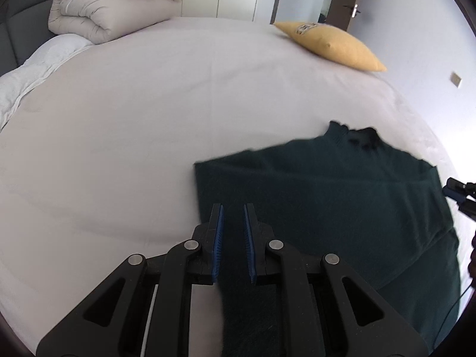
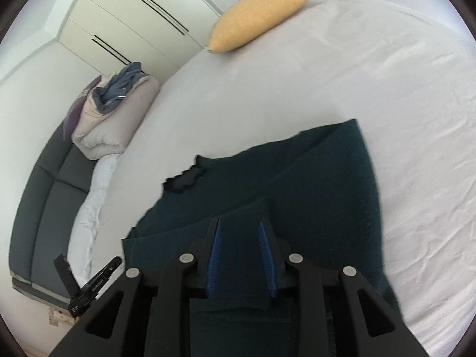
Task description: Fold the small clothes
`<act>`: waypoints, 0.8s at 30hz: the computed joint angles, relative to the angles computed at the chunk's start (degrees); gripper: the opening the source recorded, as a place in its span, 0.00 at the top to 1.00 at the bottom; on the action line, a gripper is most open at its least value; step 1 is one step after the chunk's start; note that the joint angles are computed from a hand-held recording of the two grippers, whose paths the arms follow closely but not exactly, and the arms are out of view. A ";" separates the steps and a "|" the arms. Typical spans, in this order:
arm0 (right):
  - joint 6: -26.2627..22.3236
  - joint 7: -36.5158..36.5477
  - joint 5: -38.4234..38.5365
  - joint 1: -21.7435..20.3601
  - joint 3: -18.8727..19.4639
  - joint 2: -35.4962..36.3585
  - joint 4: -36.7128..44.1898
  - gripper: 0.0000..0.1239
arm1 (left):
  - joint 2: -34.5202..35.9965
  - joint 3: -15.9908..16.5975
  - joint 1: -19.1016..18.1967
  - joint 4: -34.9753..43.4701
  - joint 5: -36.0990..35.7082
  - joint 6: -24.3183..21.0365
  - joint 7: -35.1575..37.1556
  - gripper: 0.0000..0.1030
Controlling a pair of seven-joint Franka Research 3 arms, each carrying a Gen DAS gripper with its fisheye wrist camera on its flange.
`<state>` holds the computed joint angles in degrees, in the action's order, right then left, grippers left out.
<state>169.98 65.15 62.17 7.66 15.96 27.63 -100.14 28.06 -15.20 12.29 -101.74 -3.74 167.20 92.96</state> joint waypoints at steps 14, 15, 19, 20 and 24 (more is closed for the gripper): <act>-8.93 -11.23 12.43 -6.02 7.64 11.83 10.64 0.86 | 12.26 -7.87 6.62 14.20 -6.92 -7.08 9.39 0.87; -8.97 -13.08 14.92 -6.72 7.71 11.19 9.81 0.86 | 12.09 -8.01 6.86 13.86 -7.87 -6.92 10.08 0.87; -4.91 -16.58 24.15 -6.97 6.32 7.03 5.41 0.83 | 8.43 -3.73 4.21 9.18 -7.34 -3.60 8.39 0.87; -4.62 -19.51 28.00 -7.43 6.61 5.68 4.08 0.80 | 7.19 -2.41 3.35 7.82 -6.98 -2.81 6.59 0.87; -10.02 -27.24 34.74 -7.17 6.26 3.31 2.38 0.67 | 2.57 -3.93 4.52 1.85 -7.11 1.14 4.22 0.87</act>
